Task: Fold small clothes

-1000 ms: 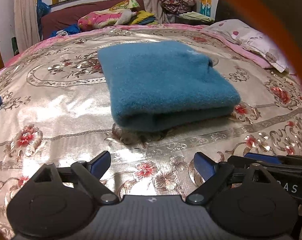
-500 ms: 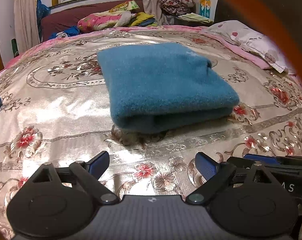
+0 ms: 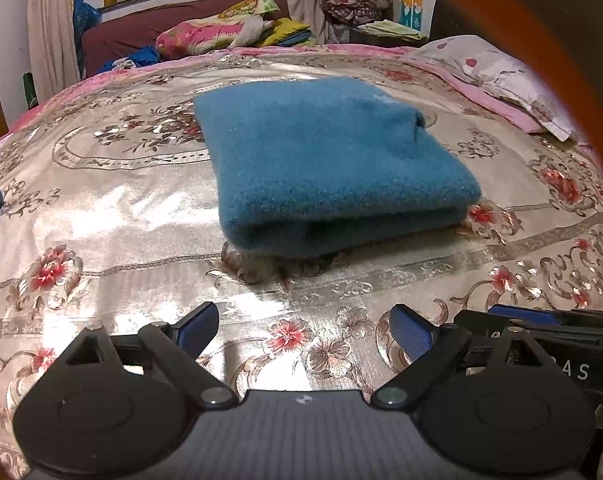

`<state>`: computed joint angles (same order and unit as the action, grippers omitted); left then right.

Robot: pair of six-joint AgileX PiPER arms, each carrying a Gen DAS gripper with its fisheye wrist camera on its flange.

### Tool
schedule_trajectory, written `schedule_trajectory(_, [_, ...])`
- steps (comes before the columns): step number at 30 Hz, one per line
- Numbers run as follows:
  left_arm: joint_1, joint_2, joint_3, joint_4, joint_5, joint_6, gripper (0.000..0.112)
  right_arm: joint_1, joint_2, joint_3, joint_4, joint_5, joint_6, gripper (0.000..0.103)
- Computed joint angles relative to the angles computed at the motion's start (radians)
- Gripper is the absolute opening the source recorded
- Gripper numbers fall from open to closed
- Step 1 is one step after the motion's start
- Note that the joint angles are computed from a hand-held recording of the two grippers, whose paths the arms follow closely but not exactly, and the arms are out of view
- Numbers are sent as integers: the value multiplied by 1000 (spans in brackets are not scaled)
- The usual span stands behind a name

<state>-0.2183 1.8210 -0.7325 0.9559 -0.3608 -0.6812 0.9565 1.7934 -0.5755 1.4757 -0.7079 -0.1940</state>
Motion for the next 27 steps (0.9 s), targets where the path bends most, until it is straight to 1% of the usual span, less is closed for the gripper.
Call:
schedule_trajectory(10, [-8,-1,-2,-20,10,14,98,-2,1,0,-2,2,1,33])
schedule_trajectory(20, [-6,2,-8,10,14,-19,97,-1,10,-2,-9,5,17,33])
schedule_trajectory(27, [-9,1,-5,-7,15,-2,97,-1,13,-6,-3,7,14,33])
